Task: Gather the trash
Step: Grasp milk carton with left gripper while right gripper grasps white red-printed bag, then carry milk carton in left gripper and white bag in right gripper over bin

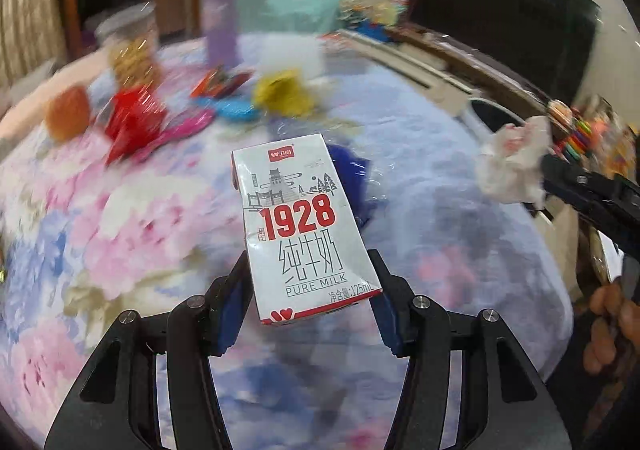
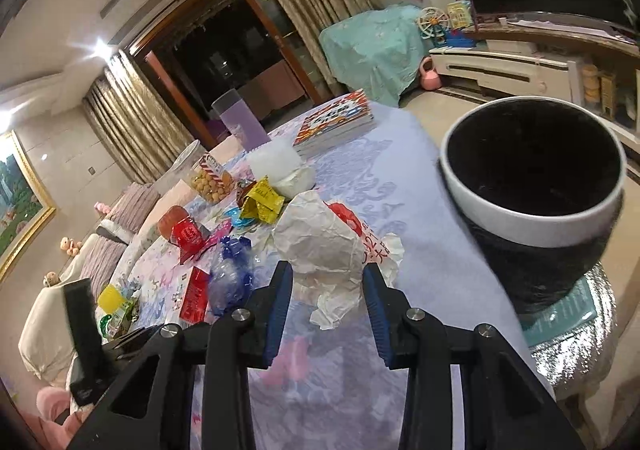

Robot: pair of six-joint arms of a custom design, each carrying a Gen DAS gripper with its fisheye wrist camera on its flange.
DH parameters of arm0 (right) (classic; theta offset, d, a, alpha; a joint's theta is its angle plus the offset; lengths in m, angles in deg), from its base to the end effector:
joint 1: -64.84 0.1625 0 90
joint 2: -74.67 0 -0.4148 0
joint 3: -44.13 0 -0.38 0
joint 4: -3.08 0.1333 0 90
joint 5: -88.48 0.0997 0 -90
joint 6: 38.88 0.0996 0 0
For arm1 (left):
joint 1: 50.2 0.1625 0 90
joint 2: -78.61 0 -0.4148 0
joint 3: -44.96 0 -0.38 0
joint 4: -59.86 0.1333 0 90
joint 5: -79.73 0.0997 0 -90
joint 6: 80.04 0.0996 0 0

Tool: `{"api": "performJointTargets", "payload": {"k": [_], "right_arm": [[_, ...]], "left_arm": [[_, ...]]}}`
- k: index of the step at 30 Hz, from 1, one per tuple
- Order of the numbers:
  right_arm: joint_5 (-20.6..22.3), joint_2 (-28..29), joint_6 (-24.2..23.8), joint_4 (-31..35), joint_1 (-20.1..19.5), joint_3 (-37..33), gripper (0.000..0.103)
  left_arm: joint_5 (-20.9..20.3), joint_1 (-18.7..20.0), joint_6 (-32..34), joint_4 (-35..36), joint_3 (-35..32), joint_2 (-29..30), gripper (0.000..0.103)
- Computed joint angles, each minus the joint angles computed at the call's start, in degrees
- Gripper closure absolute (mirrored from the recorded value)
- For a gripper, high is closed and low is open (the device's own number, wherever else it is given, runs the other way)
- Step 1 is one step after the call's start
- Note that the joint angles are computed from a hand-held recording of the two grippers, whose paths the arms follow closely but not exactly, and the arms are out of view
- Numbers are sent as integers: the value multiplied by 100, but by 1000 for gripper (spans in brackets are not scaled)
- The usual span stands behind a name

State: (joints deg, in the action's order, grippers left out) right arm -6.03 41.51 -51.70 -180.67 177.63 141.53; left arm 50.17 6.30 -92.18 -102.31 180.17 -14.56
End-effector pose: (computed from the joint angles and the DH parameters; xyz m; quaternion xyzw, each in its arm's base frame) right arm 0.3667 -0.5489 0.0098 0.2859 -0.9231 0.2568 0.0158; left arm -0.0209 -0.4301 0.3297 0.0261 0.8442 -0.3955 0.3609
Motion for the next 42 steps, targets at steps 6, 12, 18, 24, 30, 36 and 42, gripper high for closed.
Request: {"api": "performJointTargets", "payload": {"k": [6,12,18,24,30,36,42], "right_arm": [[-74,-246,15,-343,-66,290,67],[-168,-444,74,-446,-153,450,103],[-67,-439,170,-152,-279,395,95],[74,-243,173,-24,-307,255,33],[-272,124,-56,385,-189,-228,35],[-285,126,-128,341,-241,-174,77],[-236,-200,-135,-65,-289,99,77]], "left_arm": [[-346,-345,399,-378,-164,470,49],[-719,-299,612,-451,-488,931,49],[-790,-143,543,-414,-514,921,49],[-750,-17,506,-419,-405,716,49],[-876,112,518,-373,-447,710,49],[-1034,157,730,-425,-632,872,49],[-1215,157,955,-415,-977,1227,49]]}}
